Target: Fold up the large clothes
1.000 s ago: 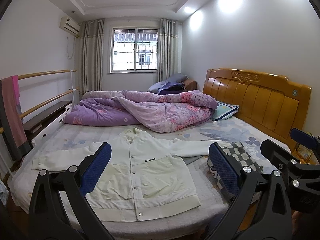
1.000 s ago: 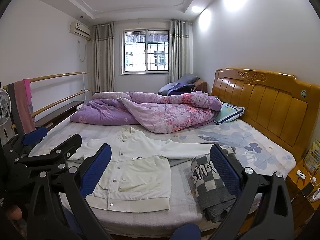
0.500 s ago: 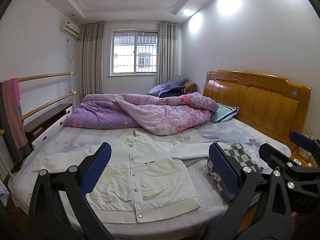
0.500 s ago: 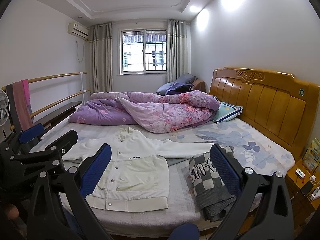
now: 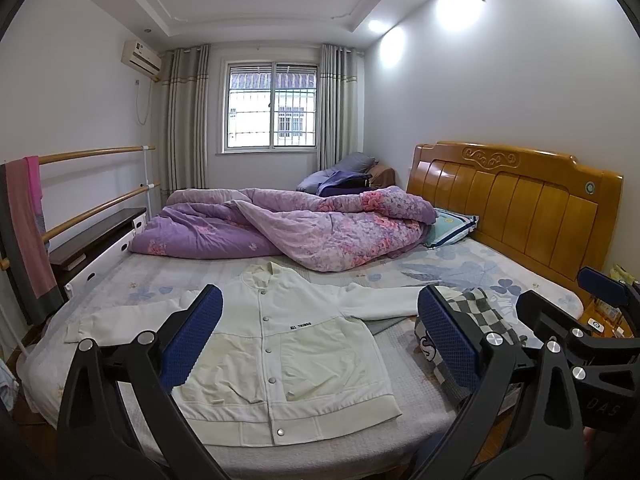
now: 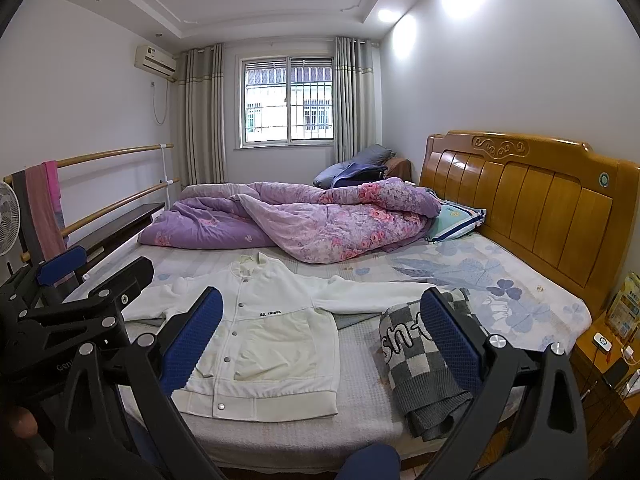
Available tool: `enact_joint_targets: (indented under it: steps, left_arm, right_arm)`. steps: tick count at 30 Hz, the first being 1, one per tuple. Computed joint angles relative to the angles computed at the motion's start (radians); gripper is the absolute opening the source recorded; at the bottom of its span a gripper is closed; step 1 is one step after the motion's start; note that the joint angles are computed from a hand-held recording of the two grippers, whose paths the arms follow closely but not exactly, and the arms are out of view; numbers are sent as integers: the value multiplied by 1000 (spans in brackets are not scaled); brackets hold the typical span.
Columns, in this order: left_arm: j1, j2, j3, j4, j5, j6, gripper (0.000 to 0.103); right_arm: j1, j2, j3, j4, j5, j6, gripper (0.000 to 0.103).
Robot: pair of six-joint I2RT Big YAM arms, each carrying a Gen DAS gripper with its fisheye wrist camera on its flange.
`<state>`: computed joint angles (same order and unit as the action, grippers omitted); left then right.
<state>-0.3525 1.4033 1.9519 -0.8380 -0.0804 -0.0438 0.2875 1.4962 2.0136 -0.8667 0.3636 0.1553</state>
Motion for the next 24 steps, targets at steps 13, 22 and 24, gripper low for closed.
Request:
enact_joint_targets:
  steps: [13,22,24]
  left_arm:
    - [3,-2,-3,-1,1,4,98]
    - [8,-9,-11,0,3,7,98]
    - [10,-10,-13,-1,4,9,98]
  right_arm:
    - [2,0,1,-7,-1,5,95]
    - [2,1,3,-8,-1,6,95]
    - [3,2,5,-11,-1,7,95]
